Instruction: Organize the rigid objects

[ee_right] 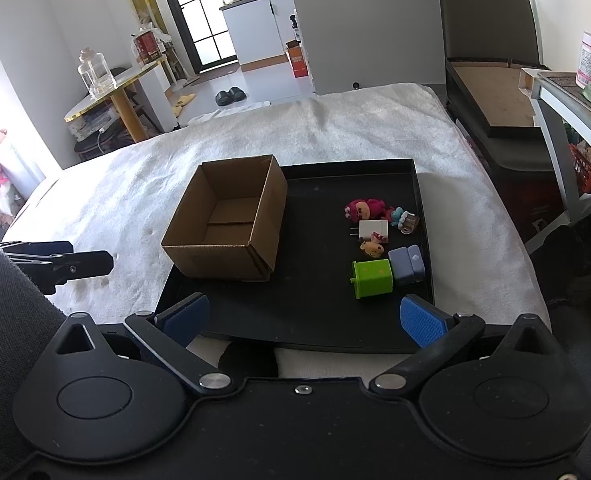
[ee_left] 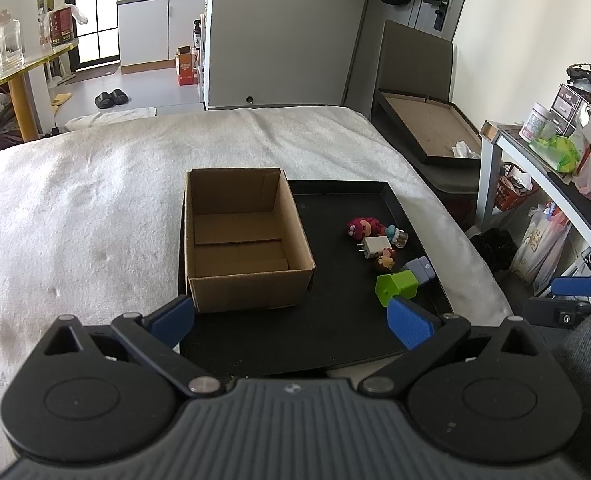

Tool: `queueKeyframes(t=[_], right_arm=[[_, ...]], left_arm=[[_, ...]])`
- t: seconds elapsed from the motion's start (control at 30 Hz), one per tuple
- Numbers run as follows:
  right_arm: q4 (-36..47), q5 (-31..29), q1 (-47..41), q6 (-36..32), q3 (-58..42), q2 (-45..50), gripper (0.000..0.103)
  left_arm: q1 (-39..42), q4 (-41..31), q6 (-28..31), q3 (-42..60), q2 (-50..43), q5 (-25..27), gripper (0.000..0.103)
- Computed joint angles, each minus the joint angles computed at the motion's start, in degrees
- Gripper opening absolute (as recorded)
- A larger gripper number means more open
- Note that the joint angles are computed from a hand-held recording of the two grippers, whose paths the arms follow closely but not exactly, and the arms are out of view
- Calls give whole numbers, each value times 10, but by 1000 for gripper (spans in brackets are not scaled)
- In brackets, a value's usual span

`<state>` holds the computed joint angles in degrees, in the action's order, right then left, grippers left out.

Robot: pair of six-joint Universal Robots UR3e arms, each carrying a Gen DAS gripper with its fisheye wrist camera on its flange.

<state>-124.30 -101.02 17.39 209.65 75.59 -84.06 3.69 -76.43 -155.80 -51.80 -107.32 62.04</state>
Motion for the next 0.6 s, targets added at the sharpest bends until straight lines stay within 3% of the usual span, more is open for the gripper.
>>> queueKeyframes(t=[0.6], right_arm=[[-14,4,-2,3,14,-6,103]], left_arm=[[4,0,4,4,-4,-6,102]])
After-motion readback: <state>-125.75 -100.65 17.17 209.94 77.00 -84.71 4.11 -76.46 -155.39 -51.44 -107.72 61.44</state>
